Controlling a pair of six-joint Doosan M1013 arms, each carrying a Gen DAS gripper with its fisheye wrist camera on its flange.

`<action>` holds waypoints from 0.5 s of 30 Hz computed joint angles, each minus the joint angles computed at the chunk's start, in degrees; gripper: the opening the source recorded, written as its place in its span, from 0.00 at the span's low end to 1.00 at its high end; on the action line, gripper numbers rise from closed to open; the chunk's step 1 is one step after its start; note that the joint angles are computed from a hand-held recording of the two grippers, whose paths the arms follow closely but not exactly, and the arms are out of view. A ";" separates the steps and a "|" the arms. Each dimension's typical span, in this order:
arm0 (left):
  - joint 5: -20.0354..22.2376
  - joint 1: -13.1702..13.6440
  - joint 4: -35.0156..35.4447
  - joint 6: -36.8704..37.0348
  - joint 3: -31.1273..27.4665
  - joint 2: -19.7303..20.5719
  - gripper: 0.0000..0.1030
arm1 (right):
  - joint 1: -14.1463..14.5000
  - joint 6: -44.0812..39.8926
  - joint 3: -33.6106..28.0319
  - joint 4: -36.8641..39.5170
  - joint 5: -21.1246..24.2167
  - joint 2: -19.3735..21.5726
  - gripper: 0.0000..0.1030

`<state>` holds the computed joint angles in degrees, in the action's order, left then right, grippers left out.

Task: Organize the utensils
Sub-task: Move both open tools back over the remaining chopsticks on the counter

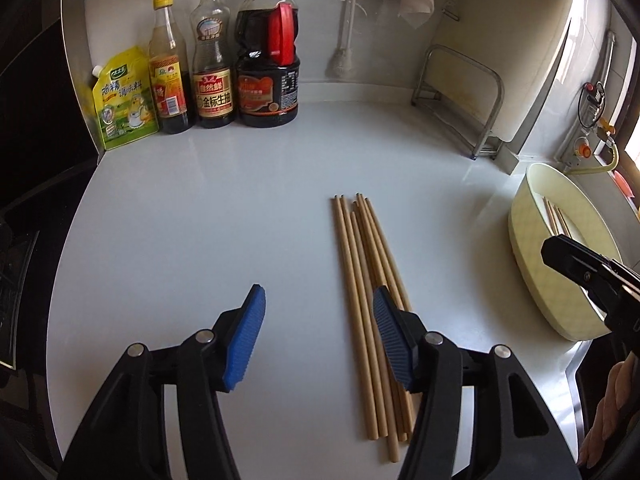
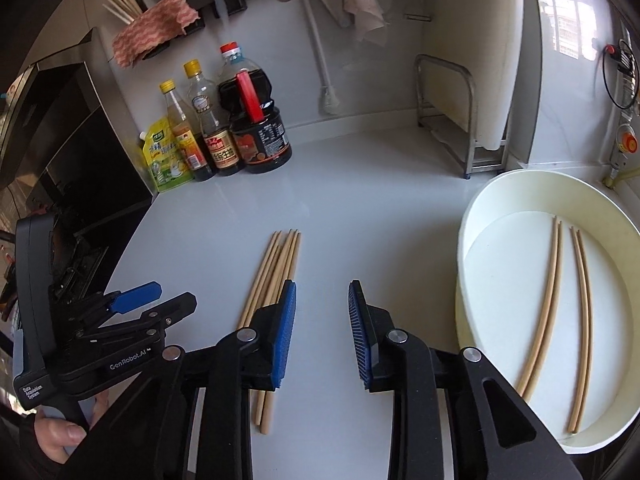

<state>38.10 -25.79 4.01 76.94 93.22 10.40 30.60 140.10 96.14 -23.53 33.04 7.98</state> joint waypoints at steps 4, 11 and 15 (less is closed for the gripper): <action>-0.81 0.66 0.74 -1.01 0.80 -0.17 0.64 | 0.72 -2.24 -0.79 1.32 0.35 1.56 0.27; -2.44 1.07 2.04 -2.57 2.05 -0.46 0.78 | 1.07 -3.75 -1.79 1.73 1.86 3.59 0.32; -2.22 1.30 1.45 -1.97 1.99 -0.03 0.79 | 1.16 -3.81 -2.95 0.66 3.39 4.86 0.32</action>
<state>35.88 -24.49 5.46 74.98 95.21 10.37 31.76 136.30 93.18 -22.87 36.43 12.84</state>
